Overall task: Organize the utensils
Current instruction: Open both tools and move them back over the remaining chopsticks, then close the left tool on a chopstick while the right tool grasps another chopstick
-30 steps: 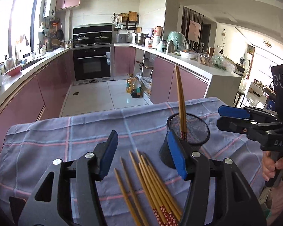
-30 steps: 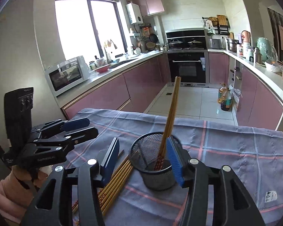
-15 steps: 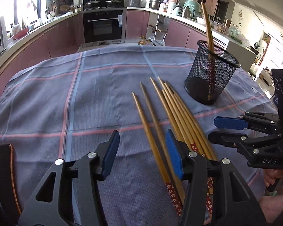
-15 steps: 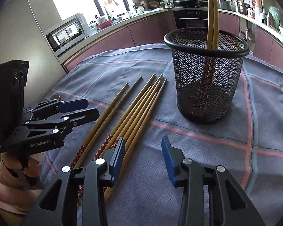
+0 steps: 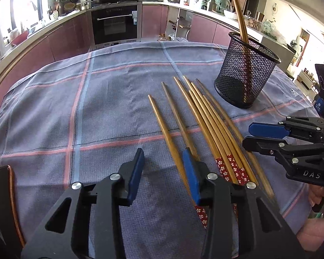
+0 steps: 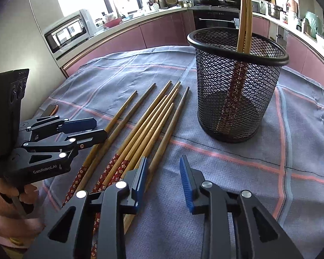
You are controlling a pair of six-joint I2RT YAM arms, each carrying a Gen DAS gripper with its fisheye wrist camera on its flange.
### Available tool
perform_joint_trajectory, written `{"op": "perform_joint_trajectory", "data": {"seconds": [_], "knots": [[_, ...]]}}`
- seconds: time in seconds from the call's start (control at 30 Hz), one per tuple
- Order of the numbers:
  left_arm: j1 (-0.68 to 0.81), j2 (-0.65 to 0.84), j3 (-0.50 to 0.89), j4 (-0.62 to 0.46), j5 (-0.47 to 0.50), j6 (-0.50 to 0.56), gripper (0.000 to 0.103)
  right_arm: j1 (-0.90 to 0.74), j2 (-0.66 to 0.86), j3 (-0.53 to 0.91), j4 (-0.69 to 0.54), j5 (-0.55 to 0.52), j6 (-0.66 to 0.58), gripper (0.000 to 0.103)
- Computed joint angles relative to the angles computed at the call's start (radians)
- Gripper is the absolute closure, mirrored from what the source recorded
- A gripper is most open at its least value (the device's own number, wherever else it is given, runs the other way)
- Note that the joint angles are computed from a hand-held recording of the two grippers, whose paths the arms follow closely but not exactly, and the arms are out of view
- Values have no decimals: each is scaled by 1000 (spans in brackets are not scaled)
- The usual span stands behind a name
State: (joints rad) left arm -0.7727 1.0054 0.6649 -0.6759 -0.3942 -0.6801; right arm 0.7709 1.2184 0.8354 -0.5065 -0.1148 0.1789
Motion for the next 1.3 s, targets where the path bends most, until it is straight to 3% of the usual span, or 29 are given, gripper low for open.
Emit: {"op": "perform_joint_trajectory", "data": {"seconds": [0.37, 0.5, 0.63, 1.0, 1.3], "knots": [[44, 49, 10, 49, 28, 30, 71, 30, 80, 50, 20, 61, 16, 78], [38, 74, 19, 60, 12, 15, 88, 5, 90, 48, 41, 16, 40, 92], [52, 62, 9, 79, 32, -5, 93, -8, 80, 31, 57, -8, 64, 94], [-8, -30, -10, 66, 11, -45, 95, -33, -27, -11, 65, -79, 44, 97], [-40, -22, -20, 65, 39, -40, 95, -8, 7, 12, 17, -99, -11, 97]]}}
